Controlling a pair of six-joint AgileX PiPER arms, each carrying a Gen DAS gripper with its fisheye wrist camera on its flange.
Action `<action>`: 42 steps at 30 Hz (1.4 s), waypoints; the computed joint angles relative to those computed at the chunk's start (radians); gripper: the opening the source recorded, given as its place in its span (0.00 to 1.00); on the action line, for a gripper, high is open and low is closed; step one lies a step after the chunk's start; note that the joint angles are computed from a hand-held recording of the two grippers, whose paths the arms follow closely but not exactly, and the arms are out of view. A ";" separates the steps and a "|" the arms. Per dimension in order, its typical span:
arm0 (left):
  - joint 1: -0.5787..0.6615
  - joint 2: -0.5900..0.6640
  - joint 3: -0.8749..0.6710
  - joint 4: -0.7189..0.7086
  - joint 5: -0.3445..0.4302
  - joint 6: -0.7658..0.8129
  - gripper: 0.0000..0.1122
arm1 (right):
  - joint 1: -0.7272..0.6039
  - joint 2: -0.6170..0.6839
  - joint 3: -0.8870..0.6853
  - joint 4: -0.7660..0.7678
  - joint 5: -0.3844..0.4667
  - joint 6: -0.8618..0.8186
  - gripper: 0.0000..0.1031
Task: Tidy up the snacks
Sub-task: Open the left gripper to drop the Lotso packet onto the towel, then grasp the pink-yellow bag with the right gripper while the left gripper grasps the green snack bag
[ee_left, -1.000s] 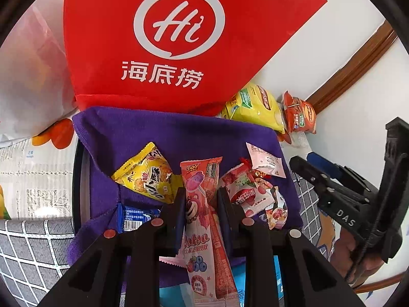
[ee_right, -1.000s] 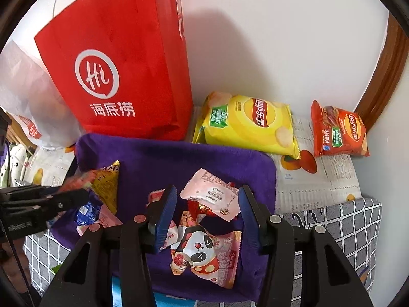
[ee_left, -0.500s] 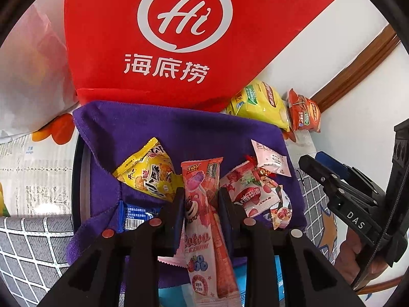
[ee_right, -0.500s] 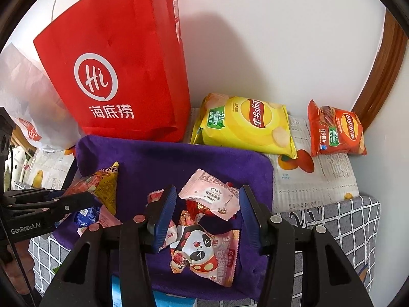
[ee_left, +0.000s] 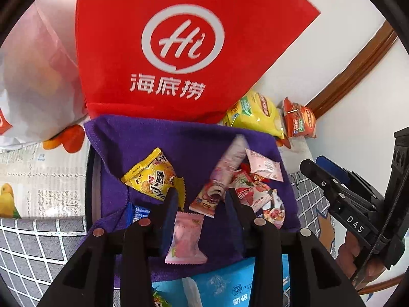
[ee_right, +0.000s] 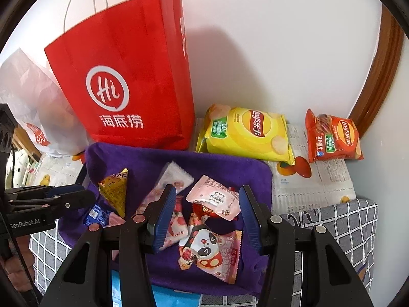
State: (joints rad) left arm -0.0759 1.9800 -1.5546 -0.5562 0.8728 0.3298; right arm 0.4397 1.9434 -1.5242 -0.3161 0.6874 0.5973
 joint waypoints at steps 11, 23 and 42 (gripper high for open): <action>0.048 -0.098 0.057 -0.073 0.008 0.069 0.34 | 0.053 -0.148 0.191 -0.139 -0.036 0.194 0.54; 0.054 -0.271 0.177 -0.188 0.013 0.186 0.37 | 0.142 -0.488 0.530 -0.243 0.002 0.408 0.54; 0.124 -0.588 0.571 -0.037 -0.051 0.217 0.37 | 0.457 -0.598 0.809 -0.433 0.035 0.826 0.54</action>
